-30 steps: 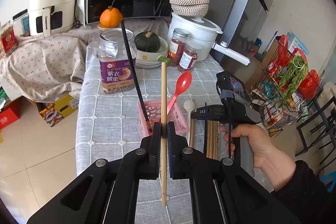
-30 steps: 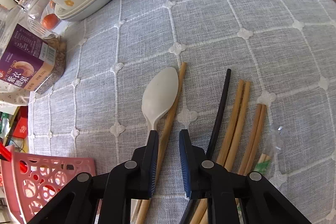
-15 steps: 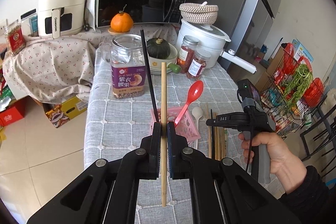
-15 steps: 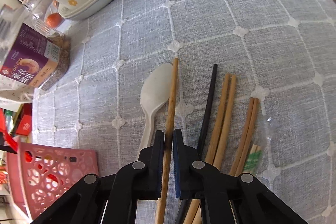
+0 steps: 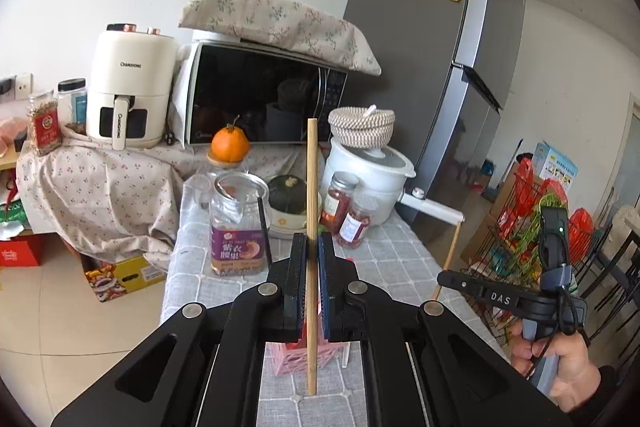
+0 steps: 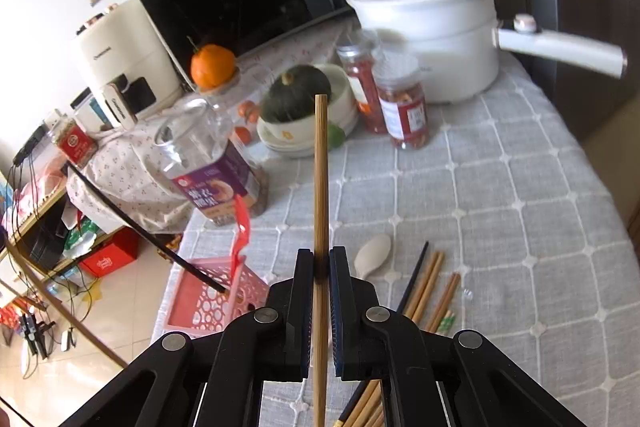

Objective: Organize utensils
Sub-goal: 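Lower the left tool's chopstick into the pink basket and open while the right lifts its chopstick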

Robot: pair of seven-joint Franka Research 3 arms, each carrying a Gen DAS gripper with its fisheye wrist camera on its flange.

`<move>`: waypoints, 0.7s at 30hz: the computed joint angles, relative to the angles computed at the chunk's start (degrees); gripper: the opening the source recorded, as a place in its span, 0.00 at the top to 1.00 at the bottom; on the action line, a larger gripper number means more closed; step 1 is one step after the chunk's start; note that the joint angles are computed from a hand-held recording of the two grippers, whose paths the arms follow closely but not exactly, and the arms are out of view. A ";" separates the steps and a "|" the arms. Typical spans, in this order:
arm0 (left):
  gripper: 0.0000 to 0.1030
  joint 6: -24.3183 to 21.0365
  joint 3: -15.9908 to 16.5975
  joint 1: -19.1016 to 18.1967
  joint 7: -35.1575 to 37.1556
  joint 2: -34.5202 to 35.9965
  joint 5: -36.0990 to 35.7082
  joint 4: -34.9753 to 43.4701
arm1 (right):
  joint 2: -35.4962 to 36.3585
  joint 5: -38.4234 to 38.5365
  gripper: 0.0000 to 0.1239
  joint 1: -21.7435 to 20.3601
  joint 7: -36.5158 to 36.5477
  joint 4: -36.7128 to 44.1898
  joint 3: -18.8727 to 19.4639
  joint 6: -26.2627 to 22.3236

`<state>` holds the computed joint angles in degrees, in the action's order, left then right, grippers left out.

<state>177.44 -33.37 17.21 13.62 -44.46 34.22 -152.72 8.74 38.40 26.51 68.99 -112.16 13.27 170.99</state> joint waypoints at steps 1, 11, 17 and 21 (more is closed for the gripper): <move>0.94 1.94 -2.10 2.94 -1.90 -1.39 0.23 -0.09 | -0.69 1.86 0.96 -0.40 -1.83 -0.43 0.79 0.89; 0.94 11.22 -22.33 26.48 -6.20 -6.09 -6.53 3.94 | -2.02 16.89 0.96 -0.27 -14.70 0.09 2.51 3.84; 0.94 11.00 -29.32 32.91 -5.67 -1.53 -8.95 7.08 | -0.94 18.98 0.96 0.11 -16.39 1.56 2.30 3.55; 0.94 9.67 -32.16 35.58 -6.22 1.16 -9.41 8.26 | -0.17 19.73 0.96 0.31 -17.44 2.33 2.47 3.38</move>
<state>187.11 -65.54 52.79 7.40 -43.30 24.81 -144.45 8.57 58.13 26.82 51.55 -109.83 15.74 174.37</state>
